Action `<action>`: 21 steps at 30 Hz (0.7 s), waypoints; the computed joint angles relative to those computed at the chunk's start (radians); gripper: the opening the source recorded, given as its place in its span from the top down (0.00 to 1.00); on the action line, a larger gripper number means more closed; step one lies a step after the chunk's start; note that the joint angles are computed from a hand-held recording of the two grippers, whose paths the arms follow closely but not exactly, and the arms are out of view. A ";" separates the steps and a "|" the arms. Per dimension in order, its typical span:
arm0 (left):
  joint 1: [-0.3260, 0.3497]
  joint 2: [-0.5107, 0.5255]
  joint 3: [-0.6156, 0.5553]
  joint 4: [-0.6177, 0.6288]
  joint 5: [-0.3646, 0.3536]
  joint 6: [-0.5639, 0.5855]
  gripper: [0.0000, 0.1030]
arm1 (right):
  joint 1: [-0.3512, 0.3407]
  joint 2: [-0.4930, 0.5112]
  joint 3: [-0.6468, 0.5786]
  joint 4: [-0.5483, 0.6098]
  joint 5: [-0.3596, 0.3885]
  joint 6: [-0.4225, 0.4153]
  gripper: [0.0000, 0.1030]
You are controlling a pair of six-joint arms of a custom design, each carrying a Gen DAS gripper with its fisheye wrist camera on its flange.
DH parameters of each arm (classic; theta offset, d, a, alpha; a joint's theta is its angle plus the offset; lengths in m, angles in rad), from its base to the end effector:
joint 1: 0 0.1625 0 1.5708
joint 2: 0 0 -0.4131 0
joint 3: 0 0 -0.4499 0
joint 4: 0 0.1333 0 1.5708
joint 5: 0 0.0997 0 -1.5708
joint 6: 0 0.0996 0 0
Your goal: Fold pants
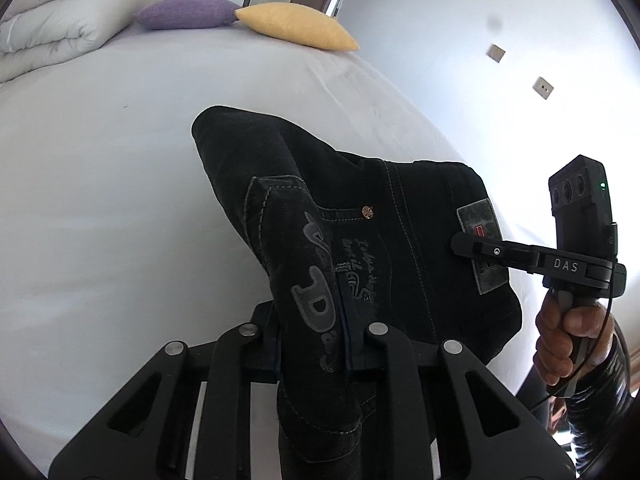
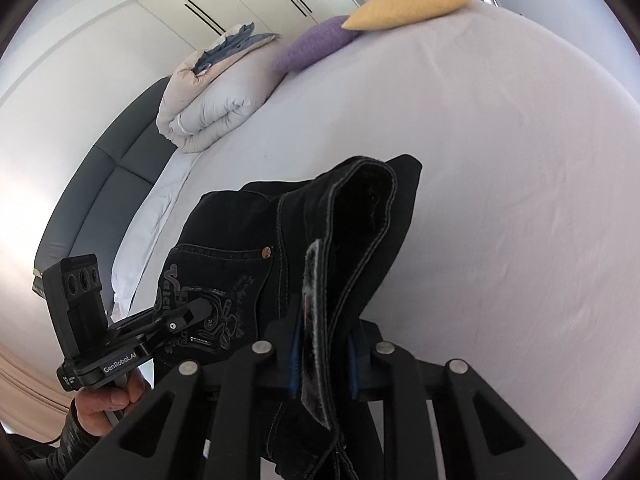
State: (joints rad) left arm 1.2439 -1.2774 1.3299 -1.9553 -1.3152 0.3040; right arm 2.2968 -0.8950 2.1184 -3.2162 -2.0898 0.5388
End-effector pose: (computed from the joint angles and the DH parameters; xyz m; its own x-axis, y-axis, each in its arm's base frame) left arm -0.0729 -0.7085 0.4757 -0.8086 0.4900 -0.3256 0.5719 0.7846 -0.2394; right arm 0.4199 -0.3466 0.0237 -0.9839 -0.0143 0.1782 -0.1174 0.8034 -0.5837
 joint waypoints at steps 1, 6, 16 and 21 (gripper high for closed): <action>0.005 0.021 -0.018 0.002 -0.003 -0.003 0.82 | -0.019 -0.006 0.001 0.000 0.009 -0.003 0.81; 0.029 0.130 -0.098 0.032 0.027 -0.013 0.81 | -0.117 -0.012 0.010 0.003 0.056 -0.027 0.81; 0.069 0.161 -0.103 -0.002 -0.010 -0.042 0.53 | -0.214 0.016 0.106 -0.216 0.173 -0.033 0.60; 0.064 0.091 -0.026 -0.078 0.001 -0.007 0.43 | -0.137 -0.001 0.123 -0.208 0.057 0.015 0.46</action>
State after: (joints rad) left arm 1.3078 -1.1861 1.3041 -2.0330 -1.3146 0.2973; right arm 2.1594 -0.8956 2.2418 -3.4241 -2.0330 0.5537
